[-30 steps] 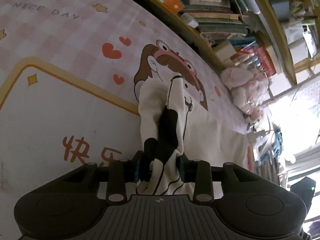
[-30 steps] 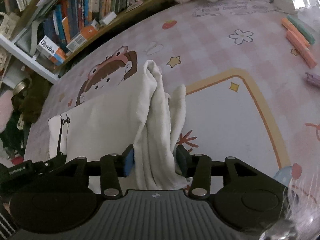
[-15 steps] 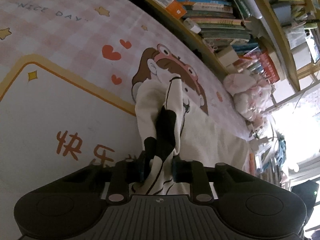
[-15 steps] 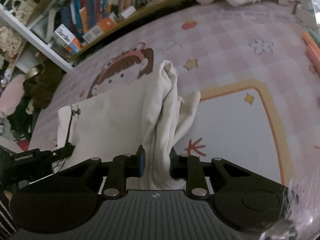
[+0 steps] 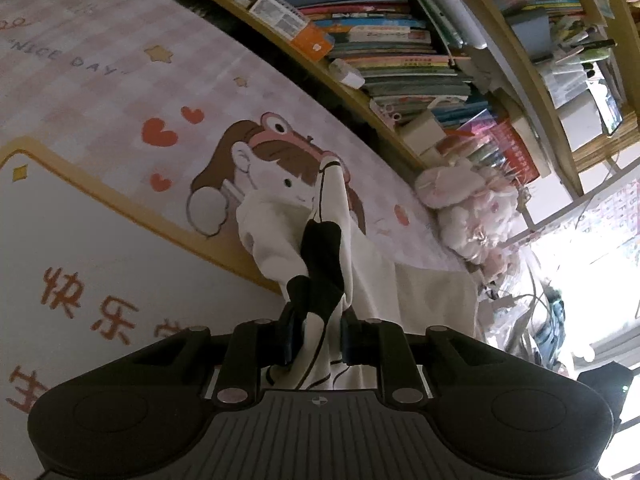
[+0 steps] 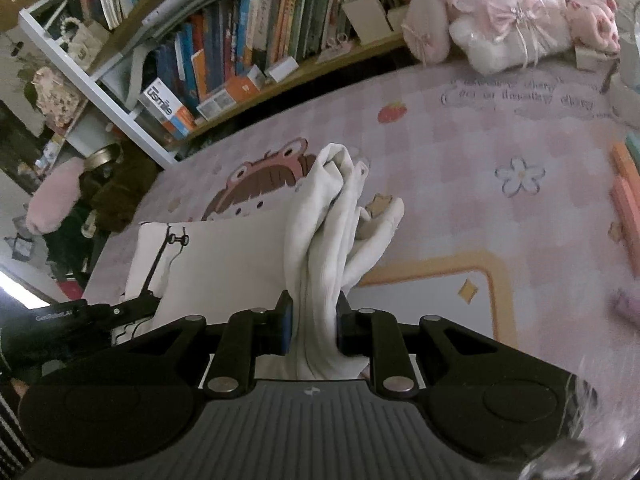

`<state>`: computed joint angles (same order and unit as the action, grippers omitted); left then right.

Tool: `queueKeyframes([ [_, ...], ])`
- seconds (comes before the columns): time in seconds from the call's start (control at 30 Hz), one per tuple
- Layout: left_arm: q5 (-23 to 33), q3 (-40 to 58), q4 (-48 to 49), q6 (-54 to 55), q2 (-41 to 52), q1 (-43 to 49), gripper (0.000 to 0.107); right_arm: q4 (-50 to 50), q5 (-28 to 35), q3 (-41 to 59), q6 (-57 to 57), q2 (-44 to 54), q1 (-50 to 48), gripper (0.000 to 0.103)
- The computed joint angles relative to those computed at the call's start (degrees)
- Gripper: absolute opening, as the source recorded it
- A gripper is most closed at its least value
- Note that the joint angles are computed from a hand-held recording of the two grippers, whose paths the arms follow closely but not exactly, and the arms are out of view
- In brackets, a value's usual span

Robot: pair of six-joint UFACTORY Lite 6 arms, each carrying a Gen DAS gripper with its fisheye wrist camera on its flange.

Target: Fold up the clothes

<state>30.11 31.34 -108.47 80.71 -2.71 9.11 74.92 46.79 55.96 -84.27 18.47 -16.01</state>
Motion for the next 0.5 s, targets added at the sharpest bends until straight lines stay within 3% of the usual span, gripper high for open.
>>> queueKeyframes([
  [0.23,-1.82,7.59,0.63,-0.59,5.83,-1.81,0.019,-2.23,2.02,9.74,2.15,5.95,0.16,0.018],
  [0.5,1.8,24.01,5.63,-1.83,19.41,1.52,0.019,-0.66,-1.39,21.32,5.68,12.43,4.62,0.017],
])
